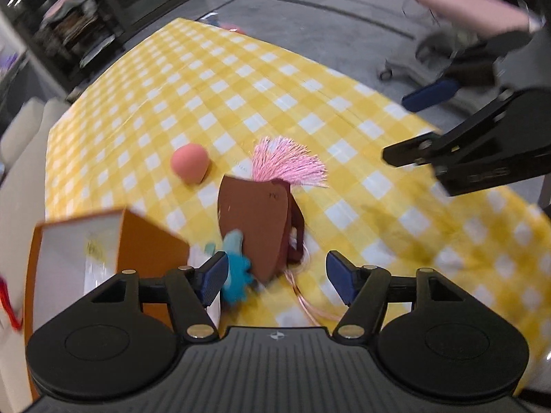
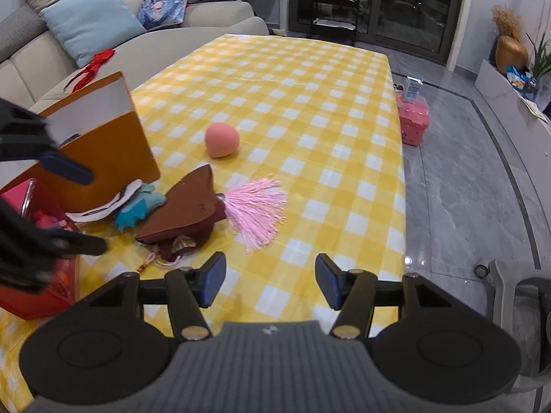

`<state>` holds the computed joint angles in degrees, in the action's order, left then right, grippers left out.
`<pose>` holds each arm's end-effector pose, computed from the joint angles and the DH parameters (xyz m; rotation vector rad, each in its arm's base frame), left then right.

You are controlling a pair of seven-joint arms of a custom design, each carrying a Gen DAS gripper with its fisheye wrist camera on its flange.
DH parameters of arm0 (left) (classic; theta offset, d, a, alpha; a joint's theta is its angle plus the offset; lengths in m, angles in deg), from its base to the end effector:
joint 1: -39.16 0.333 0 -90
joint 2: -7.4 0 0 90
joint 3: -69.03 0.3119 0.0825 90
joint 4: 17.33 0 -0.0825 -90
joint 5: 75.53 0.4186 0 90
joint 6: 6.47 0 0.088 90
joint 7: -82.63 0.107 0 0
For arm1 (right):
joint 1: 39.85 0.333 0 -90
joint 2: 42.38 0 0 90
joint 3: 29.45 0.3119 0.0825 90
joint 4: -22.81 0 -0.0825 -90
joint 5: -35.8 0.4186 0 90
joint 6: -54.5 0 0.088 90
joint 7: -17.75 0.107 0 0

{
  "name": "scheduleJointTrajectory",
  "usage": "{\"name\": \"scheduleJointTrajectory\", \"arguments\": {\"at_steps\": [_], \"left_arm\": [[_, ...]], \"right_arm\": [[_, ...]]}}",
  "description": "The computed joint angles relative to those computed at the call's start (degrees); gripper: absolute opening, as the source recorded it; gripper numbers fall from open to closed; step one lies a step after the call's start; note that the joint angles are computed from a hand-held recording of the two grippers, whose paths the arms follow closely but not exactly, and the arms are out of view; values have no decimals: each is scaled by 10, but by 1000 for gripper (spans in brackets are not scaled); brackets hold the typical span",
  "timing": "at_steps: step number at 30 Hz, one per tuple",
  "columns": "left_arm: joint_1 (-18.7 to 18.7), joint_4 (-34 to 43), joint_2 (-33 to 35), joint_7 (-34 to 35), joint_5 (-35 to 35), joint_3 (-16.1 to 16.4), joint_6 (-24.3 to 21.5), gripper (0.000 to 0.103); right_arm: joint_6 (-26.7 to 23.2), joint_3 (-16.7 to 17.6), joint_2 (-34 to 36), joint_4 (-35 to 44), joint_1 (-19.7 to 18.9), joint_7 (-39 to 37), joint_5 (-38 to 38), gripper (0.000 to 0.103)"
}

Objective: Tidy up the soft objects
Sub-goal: 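Grasp the brown leather pouch with the left gripper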

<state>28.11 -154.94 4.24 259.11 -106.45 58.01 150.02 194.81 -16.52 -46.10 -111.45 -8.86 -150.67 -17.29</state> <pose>0.5075 -0.1847 0.3444 -0.1823 2.7892 -0.5272 0.3885 0.3734 0.3490 -1.5373 2.1235 -0.6912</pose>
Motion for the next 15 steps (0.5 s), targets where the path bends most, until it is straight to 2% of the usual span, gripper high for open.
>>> {"name": "scheduleJointTrajectory", "arguments": {"at_steps": [3,7,10,15], "left_arm": [[-10,14,41,-18,37,-12,46,77],[-23,37,88,-99,134,-10,74,77],[-41,52,117,-168,210,5,89,75],[-65,69,151,-241,284,28,105,71]], "right_arm": [[3,-2,-7,-10,-2,6,1,57],[4,-3,-13,-19,-6,1,8,57],[7,-4,-18,-27,-9,-1,11,57],[14,-5,-22,-36,-15,-5,14,57]]}}
